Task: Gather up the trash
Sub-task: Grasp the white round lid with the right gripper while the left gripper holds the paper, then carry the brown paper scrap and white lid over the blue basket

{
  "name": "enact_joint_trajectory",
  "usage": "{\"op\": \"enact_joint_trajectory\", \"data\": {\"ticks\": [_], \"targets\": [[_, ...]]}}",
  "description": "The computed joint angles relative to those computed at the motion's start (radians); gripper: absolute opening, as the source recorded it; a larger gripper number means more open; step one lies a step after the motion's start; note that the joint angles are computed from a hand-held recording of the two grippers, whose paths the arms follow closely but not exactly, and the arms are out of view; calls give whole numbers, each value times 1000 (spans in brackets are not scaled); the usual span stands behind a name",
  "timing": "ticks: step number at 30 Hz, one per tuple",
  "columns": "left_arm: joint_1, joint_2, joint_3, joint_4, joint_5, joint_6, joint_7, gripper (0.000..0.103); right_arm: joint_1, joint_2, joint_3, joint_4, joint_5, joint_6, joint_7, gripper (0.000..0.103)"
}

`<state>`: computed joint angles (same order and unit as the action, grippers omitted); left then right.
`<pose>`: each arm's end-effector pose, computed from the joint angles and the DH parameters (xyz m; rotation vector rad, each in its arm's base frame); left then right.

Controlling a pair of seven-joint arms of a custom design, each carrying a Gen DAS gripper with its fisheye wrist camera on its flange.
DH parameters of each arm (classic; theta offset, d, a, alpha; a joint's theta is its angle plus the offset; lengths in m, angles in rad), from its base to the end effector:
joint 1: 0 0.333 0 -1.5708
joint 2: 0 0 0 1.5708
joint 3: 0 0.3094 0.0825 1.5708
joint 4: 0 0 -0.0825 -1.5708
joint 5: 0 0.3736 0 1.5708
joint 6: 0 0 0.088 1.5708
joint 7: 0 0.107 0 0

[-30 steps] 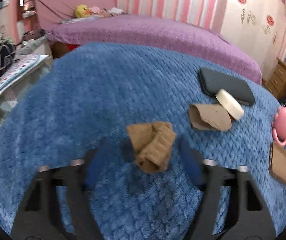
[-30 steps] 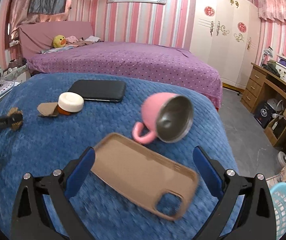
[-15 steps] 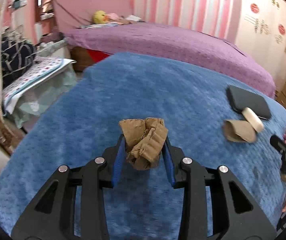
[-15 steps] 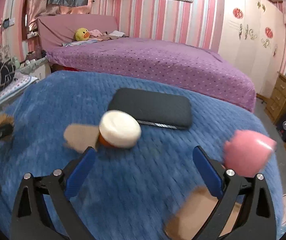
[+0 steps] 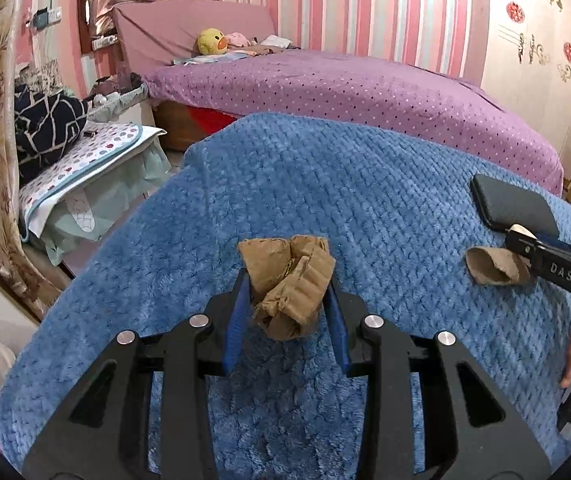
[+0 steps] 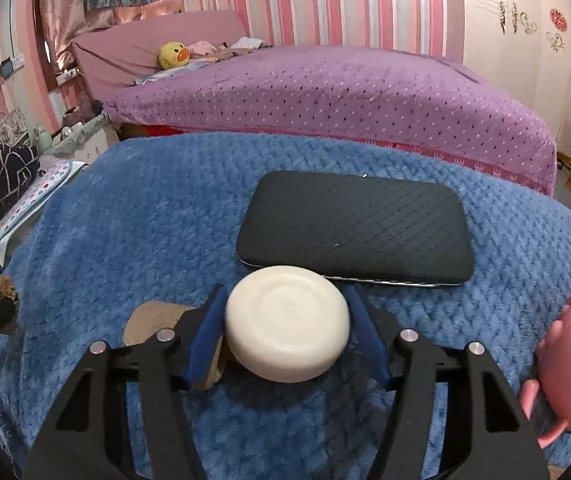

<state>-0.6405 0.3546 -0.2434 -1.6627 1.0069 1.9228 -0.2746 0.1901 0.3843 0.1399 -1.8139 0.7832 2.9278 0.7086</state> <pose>0.4695 -0.4518 0.4232 -2.0607 1.1353 -0.5063 0.6504 0.1647 0.4002 -2.0044 1.2554 -0.4304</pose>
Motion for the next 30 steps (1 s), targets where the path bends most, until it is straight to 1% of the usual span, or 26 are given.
{"op": "enact_joint_trajectory", "data": {"ticks": [3, 4, 5, 7, 8, 9, 12, 16, 17, 19, 23, 26, 28, 30], "targets": [[-11, 7, -2, 21, 5, -23, 13, 35, -54, -51, 74, -65, 122, 93, -149, 61], [-17, 10, -2, 31, 9, -31, 15, 35, -70, -71, 92, -83, 166, 109, -199, 61], [-20, 11, -2, 35, 11, -30, 14, 35, -78, -88, 102, -97, 206, 124, -244, 61], [-28, 16, -4, 49, 19, -19, 9, 35, -109, -136, 131, -135, 327, 156, -380, 61], [-33, 20, -4, 57, 23, -17, 10, 35, -124, -163, 140, -154, 390, 163, -449, 61], [-44, 32, -5, 77, 31, -22, 18, 35, -131, -186, 136, -170, 433, 158, -494, 61], [-79, 74, -1, 139, 47, -32, 47, 35, -151, -274, 96, -240, 552, 119, -605, 61], [-131, 131, 7, 223, 46, -16, 85, 35, -151, -368, 13, -324, 627, 78, -673, 61], [-141, 143, 8, 241, 46, 2, 93, 35, -147, -385, -6, -341, 649, 75, -697, 61], [-173, 176, 18, 293, 52, 7, 120, 35, -143, -436, -51, -392, 692, 70, -751, 61], [-253, 271, 53, 445, 65, -7, 192, 35, -125, -513, -132, -476, 747, 78, -839, 61], [-309, 355, 84, 580, 53, -22, 255, 35, -122, -567, -193, -538, 741, 64, -839, 61], [-347, 420, 106, 687, 40, -36, 301, 35, -125, -597, -219, -569, 763, 70, -863, 61], [-384, 482, 130, 788, 25, -55, 346, 35, -136, -622, -241, -593, 752, 62, -855, 61]]}}
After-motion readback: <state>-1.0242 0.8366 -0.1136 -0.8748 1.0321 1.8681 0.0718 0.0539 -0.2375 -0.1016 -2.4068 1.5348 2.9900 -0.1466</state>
